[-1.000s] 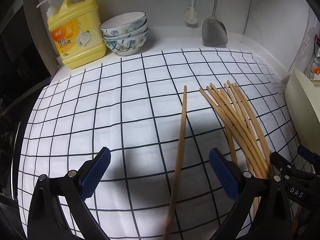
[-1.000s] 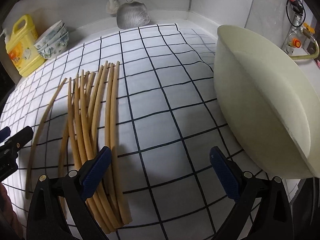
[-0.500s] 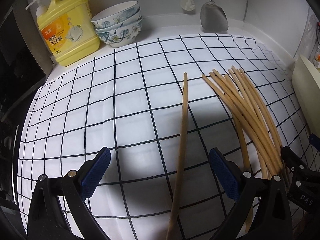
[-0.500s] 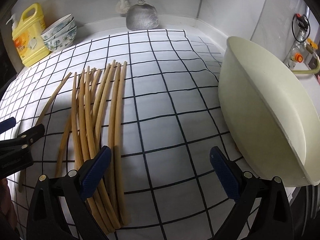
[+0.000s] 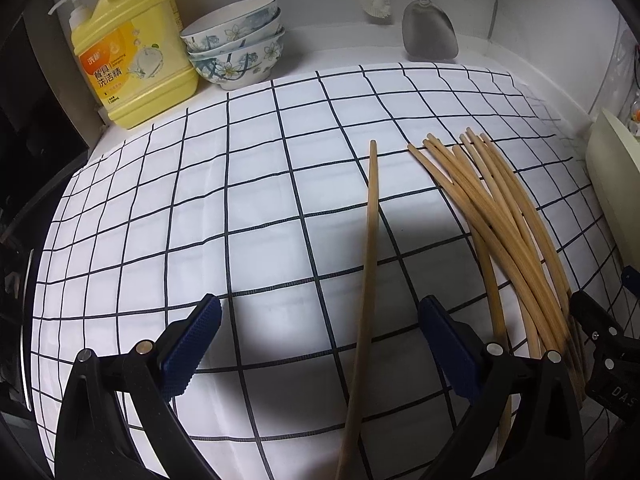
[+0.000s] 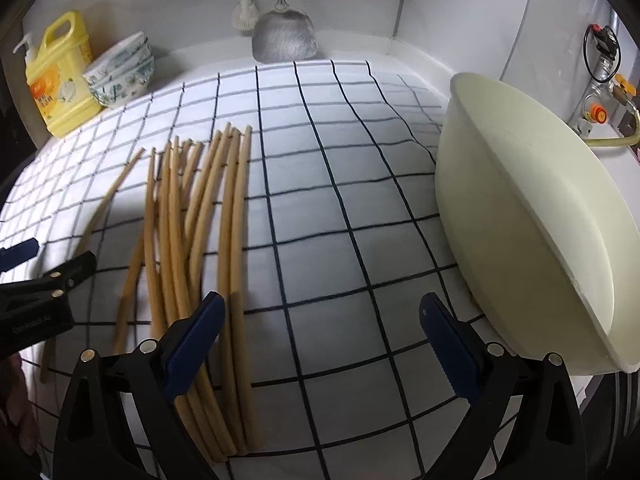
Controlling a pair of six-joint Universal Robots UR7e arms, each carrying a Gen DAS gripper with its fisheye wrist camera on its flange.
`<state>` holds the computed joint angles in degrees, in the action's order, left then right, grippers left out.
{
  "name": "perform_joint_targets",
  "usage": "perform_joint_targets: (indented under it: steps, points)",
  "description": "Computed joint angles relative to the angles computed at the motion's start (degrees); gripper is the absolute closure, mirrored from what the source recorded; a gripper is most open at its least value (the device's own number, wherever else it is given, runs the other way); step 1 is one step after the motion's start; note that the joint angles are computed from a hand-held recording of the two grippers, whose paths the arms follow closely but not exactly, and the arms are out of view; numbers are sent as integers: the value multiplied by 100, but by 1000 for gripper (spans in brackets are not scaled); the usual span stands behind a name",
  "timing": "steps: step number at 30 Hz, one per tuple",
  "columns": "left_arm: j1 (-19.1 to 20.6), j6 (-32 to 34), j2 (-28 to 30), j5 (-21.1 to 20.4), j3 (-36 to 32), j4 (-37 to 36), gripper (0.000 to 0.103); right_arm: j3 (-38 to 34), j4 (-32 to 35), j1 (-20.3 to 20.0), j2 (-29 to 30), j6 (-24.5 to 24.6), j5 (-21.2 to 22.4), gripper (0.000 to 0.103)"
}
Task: Organize utensils
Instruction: 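Lower both tools toward the wooden chopstick bundle on the grid cloth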
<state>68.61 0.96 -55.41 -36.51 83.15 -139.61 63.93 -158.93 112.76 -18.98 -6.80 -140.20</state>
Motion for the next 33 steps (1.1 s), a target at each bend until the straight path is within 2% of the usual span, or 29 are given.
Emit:
perform_joint_targets:
  steps: [8, 12, 14, 21, 25, 29, 31, 32, 33]
  points:
    - [1, -23, 11, 8, -8, 0, 6, 130, -87, -19, -75, 50, -29, 9]
    - [7, -17, 16, 12, -16, -2, 6, 34, -60, 11, 3, -74, -177, 9]
    - [13, -8, 14, -4, -26, -1, 6, -39, 150, 10, 40, -32, -171, 9]
    - [30, 138, 105, -93, -144, -28, 8, -205, 82, 2, 141, -129, -124, 12]
    - [41, 276, 92, -398, -170, -75, 31, -124, -33, -15, 99, -163, 124, 26]
    - [8, 415, 71, -595, -118, -131, 53, -93, -14, 11, 77, -270, 311, 46]
    - [-17, 503, 80, -647, -86, -194, 69, -99, 78, 10, 56, -273, 458, 55]
    - [-33, 527, 85, -667, -70, -207, 73, -109, 108, 16, 56, -321, 516, 63]
    - [-43, 544, 90, -667, -66, -208, 82, -137, 111, 39, 83, -425, 533, 71]
